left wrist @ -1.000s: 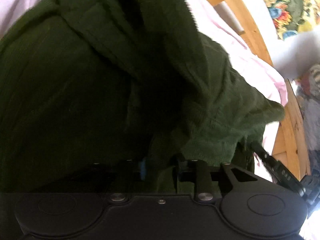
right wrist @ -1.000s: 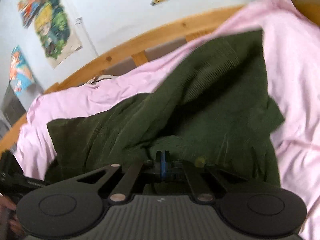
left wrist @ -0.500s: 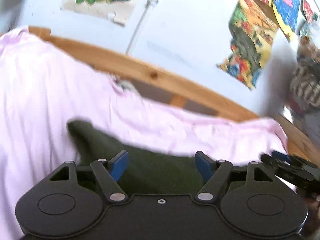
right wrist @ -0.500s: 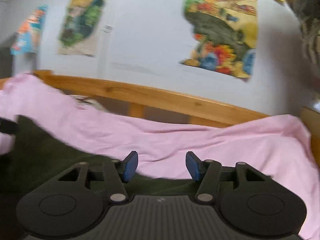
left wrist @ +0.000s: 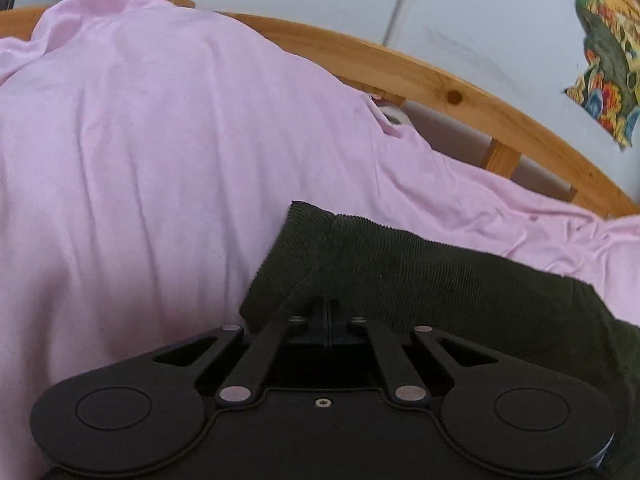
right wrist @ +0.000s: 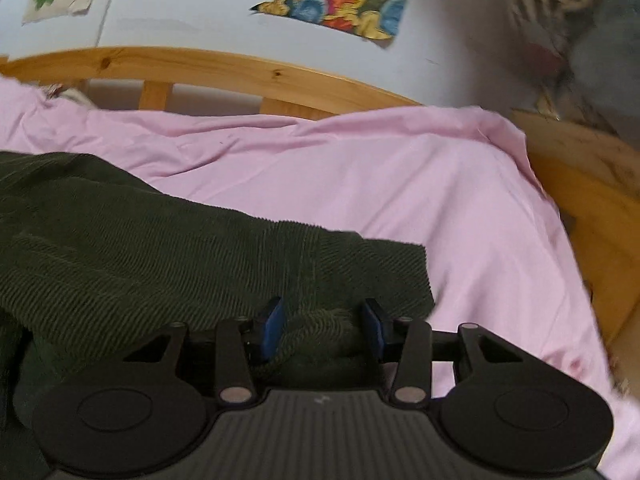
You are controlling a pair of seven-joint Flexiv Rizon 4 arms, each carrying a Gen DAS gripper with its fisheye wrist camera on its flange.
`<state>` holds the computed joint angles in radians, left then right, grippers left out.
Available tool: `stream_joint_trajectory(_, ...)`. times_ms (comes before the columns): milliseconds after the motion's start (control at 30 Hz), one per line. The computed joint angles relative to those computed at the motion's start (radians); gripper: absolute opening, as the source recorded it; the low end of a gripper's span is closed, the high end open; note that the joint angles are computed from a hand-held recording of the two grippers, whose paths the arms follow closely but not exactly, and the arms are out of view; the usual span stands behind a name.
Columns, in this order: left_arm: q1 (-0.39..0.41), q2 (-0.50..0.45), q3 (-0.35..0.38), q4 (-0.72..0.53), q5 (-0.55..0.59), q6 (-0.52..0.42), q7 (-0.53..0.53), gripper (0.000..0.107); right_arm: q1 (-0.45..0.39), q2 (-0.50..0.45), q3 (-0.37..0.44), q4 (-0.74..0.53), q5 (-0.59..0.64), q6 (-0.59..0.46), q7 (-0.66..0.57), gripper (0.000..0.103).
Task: Fold large clothes
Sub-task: 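Grasp the shirt hem with both grippers and lift it toward the collar, then lay the hem down on the shirt and open both grippers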
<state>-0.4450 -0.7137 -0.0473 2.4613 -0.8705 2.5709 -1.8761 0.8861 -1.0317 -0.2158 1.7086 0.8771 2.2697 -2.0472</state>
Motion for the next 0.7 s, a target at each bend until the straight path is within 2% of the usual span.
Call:
stream_joint_trajectory(100,0.024,0.004,-0.004,0.006,0.029,-0.013,-0.036,0.002,-0.046,-0.022,0.034,-0.017,-0.067,0.016,0.036,0.049)
stream_joint_trajectory(233,0.036,0.025,-0.002,0.038,0.070,-0.011,-0.087,0.002,-0.095,0.029,0.078,0.041,-0.149,0.006,0.101,0.050)
stream_joint_trajectory(267,0.039,0.042,-0.006,0.049,0.078,-0.022,-0.100,0.006,-0.120,0.053,0.102,0.067,-0.184,0.006,0.134,0.054)
stream_joint_trajectory(300,0.036,0.055,-0.008,0.057,0.082,-0.029,-0.111,0.021,-0.134,0.072,0.118,0.090,-0.210,0.008,0.160,0.057)
stream_joint_trajectory(333,0.031,0.067,-0.008,0.067,0.094,-0.025,-0.122,0.031,-0.144,0.094,0.130,0.117,-0.231,0.009,0.183,0.071)
stream_joint_trajectory(367,0.016,0.076,-0.006,0.076,0.093,-0.015,-0.123,0.051,-0.134,0.110,0.125,0.138,-0.228,0.010,0.196,0.090)
stream_joint_trajectory(400,-0.011,0.086,-0.006,0.079,0.063,-0.015,-0.106,0.068,-0.116,0.123,0.114,0.158,-0.217,0.014,0.205,0.095)
stream_joint_trajectory(433,-0.060,0.096,-0.008,0.076,-0.012,-0.021,-0.060,0.076,-0.109,0.136,0.114,0.188,-0.223,0.032,0.215,0.098)
stream_joint_trajectory(467,-0.128,0.105,-0.016,0.061,-0.146,-0.031,0.021,0.085,-0.111,0.149,0.123,0.216,-0.244,0.049,0.226,0.098)
stream_joint_trajectory(500,-0.170,0.110,-0.031,0.047,-0.241,-0.033,0.091,0.087,-0.112,0.162,0.129,0.241,-0.261,0.059,0.234,0.098)
stream_joint_trajectory(533,-0.191,0.120,-0.048,0.046,-0.287,-0.029,0.138,0.087,-0.114,0.176,0.140,0.272,-0.279,0.079,0.242,0.098)
stream_joint_trajectory(700,-0.256,0.159,-0.129,0.033,-0.424,-0.028,0.282,0.093,-0.125,0.241,0.195,0.389,-0.339,0.159,0.278,0.103)
